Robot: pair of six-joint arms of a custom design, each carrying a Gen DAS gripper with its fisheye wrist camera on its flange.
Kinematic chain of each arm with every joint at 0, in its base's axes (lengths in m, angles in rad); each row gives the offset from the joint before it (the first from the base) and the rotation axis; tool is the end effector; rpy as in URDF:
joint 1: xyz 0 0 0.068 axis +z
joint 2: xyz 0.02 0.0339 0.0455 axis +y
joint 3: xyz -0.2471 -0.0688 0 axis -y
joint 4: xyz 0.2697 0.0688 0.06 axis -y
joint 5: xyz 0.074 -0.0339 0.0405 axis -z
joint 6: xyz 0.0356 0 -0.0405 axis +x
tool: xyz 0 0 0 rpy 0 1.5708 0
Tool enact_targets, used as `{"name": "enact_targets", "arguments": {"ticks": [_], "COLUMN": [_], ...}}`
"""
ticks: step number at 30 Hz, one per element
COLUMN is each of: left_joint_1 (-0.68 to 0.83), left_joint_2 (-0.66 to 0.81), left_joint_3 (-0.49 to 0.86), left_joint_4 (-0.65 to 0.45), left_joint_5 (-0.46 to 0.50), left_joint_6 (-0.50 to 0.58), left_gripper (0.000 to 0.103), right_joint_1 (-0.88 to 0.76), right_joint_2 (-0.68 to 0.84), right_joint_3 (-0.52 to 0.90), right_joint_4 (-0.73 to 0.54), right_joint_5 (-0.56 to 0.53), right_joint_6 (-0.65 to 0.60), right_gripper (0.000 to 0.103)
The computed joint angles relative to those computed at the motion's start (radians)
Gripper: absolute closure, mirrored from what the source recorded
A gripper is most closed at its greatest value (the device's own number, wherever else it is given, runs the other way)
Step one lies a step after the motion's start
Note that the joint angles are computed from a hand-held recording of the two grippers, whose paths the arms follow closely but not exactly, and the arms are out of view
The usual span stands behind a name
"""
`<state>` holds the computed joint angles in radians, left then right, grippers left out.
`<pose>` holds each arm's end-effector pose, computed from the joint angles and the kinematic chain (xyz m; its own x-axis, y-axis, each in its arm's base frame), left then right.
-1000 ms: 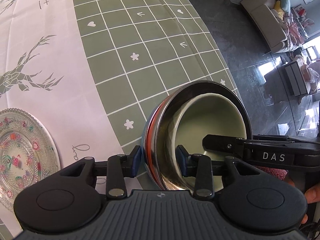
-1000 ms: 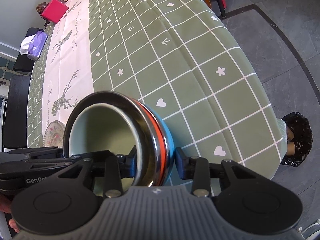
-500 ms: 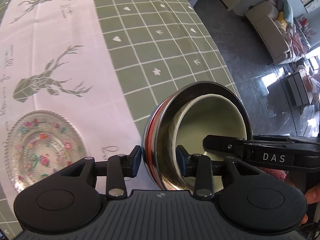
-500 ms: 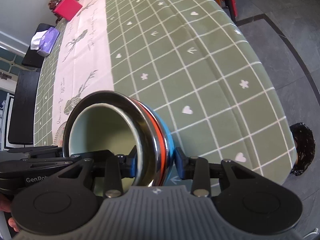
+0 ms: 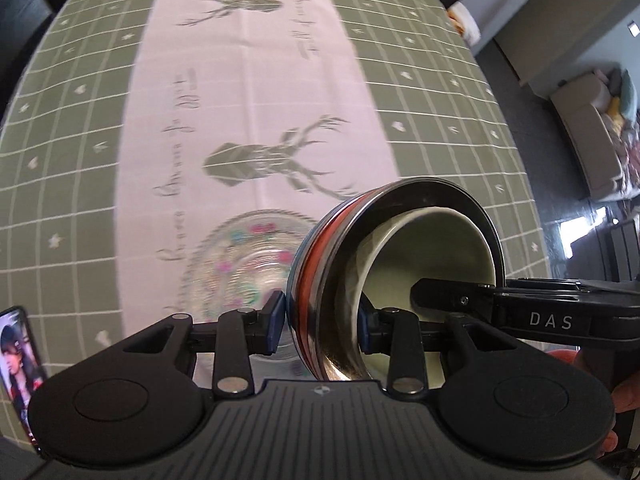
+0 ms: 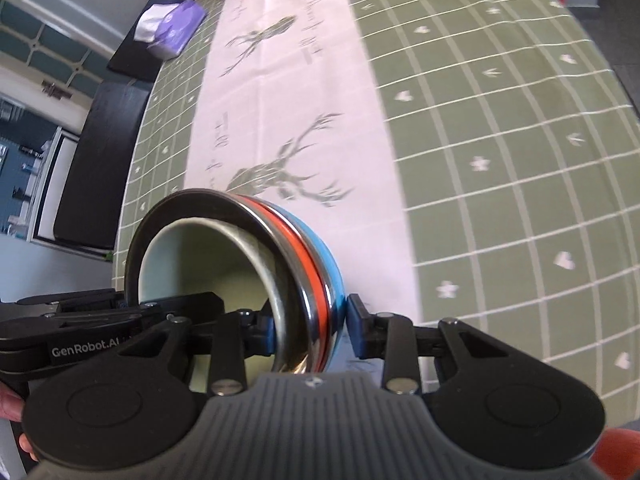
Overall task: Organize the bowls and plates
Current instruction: 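Carry the bowl stack over the plate stack and lower it on top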
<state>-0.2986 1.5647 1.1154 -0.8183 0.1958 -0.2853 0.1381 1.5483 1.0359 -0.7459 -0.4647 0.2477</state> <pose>0.3038 -0.1008 0.1935 -0.9721 0.0104 -0.2342 0.0734 0.9622 -0.2622 0.3063 0.0587 0.1799 -0.9774 0.0854 -0.1935 -0.0205 0.8721 0.4888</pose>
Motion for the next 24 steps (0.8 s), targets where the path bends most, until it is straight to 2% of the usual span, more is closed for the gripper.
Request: {"name": "enact_targets", "arguments": {"ticks": [8,24], "left_joint_1": [0.125,0.17], "left_joint_2": [-0.037,0.029], "left_joint_3": [-0.057,-0.049], "left_joint_4": [-0.022,-0.019], "left_joint_5": [0.03,0.079], "left_joint_6": [0.056,0.061], "left_gripper": [0.064,0.064], "right_joint_1": [0.137,0.168], "right_joint_2": [0.12,0.234], "right_joint_3": [0.113,0.225], "right_joint_4": [-0.011,-0.076], "right_joint_5": [0.022,0.06], "right_joint_6": [0.05,0.028], "right_gripper": [0.071,0.071]}}
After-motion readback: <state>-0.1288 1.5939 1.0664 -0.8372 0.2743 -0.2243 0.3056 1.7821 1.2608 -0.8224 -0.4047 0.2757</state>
